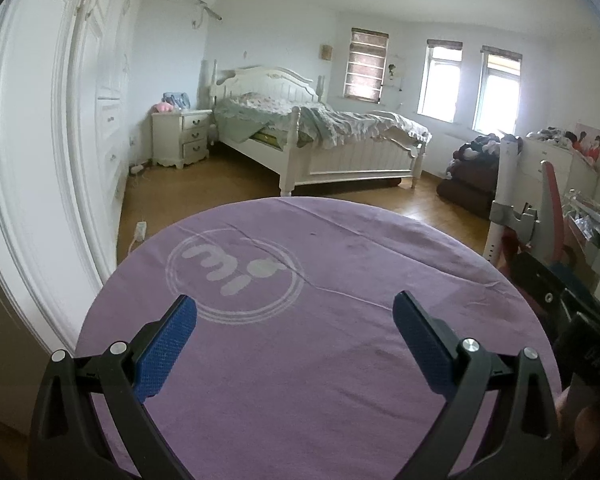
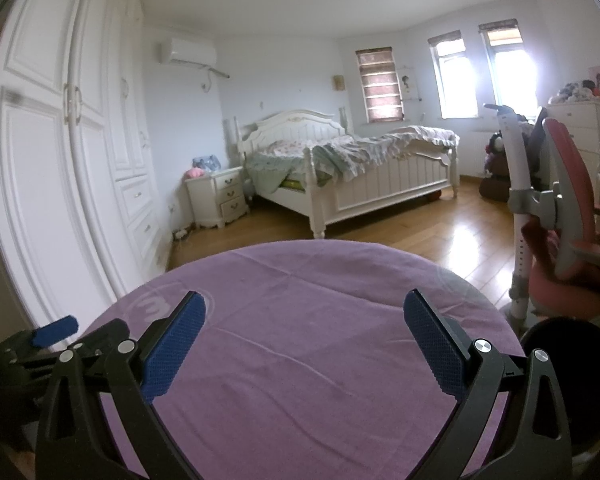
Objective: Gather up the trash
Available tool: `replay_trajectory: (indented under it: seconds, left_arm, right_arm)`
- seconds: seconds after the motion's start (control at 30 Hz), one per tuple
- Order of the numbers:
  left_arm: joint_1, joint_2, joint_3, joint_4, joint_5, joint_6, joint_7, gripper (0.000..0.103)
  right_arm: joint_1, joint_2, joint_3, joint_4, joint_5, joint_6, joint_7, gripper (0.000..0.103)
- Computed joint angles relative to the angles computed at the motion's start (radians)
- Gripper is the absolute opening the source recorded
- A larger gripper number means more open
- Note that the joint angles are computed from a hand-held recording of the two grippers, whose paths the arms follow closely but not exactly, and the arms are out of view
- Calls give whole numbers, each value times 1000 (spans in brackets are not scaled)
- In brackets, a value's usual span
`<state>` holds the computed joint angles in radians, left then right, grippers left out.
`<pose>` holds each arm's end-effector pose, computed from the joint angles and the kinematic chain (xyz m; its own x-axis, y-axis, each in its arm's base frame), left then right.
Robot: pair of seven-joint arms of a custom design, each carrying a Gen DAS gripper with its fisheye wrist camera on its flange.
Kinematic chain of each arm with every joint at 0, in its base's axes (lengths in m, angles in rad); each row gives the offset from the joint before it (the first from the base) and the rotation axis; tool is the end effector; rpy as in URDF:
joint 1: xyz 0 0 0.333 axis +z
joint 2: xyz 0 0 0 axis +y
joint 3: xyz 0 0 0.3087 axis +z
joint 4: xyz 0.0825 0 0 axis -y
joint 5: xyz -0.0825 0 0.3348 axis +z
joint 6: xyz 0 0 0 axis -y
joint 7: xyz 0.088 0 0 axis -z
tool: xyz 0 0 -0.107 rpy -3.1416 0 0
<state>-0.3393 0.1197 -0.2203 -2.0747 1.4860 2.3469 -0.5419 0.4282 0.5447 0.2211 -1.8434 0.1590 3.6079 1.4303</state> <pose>0.4752 -0.2766 0.4208 0.4085 -0.9051 0.1182 -0.3933 -0.2914 -0.8720 0.5456 0.3516 0.4155 0.5207 -0.8489 -0.0911 -0.3387 -0.1075 -0.9347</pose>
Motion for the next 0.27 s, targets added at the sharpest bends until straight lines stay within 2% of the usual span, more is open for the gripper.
replay_trajectory:
  seconds: [0.27]
  left_arm:
    - [-12,16,-3,25,-37,-27,63,98]
  right_arm:
    - [-8,3,6,4,-9,-7,6,98]
